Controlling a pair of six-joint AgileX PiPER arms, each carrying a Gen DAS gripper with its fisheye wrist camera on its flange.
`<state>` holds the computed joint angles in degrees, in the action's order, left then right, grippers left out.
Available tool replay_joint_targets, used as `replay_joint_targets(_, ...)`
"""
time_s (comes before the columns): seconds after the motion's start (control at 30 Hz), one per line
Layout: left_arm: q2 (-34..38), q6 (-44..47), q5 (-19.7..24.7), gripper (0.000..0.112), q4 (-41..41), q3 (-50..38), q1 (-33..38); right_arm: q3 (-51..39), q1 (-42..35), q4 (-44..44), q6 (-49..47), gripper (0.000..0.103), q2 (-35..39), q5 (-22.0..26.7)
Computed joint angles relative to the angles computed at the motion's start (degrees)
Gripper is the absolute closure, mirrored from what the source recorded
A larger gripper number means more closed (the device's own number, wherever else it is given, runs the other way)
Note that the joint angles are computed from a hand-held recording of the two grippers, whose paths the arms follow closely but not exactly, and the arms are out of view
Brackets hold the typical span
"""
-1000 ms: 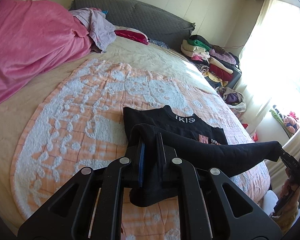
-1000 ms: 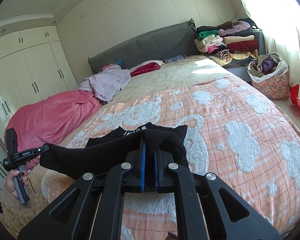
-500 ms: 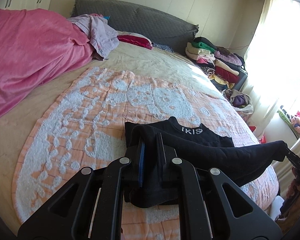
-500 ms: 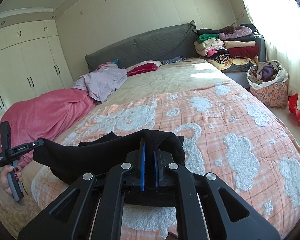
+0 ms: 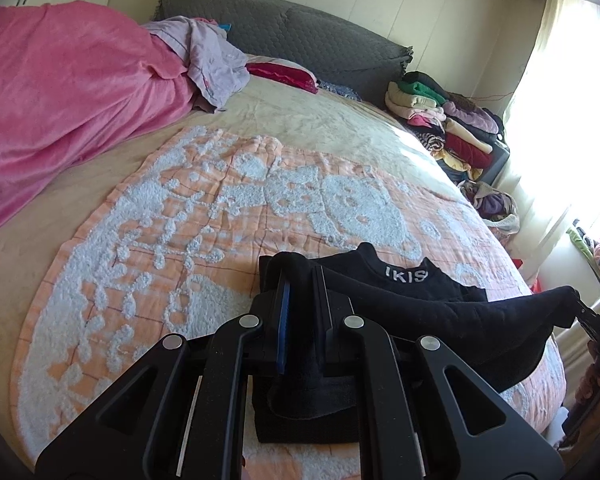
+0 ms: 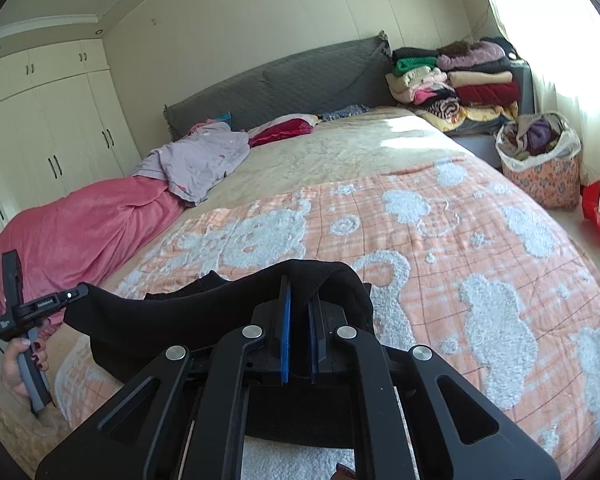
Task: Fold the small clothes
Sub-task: 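Lift the hem with both tools and fold it toward the collar, then lay the hem on the shirt and open both tools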
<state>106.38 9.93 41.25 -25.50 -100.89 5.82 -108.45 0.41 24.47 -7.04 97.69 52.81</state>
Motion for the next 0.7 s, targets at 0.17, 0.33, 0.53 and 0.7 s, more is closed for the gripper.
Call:
replay_joint_targets(0.17, 3.4, -1.3, -0.1, 0.108, 2.8, -2.0, -0.8, 0.6, 0.2, -1.2, 1.2, 0.097, 1.9, -0.3)
replay_joint_targets(0.33, 5.5, -3.1, -0.7, 0.108, 5.8, -3.0, -1.6, 1.0, 1.0, -3.0, 2.7, 0.097, 4.1, -0.8)
replay_joint_targets(0.53, 7.2, -4.3, -0.4, 0.105, 7.7, -3.5, -1.4, 0.9, 2.4, -7.2, 5.1, 0.094, 6.4, -0.9)
replay_joint_targets(0.7, 5.6, -4.1, -1.6, 0.105, 9.3, -1.8, -1.4, 2.3, 2.7, -7.8, 4.8, 0.073, 5.7, -1.4)
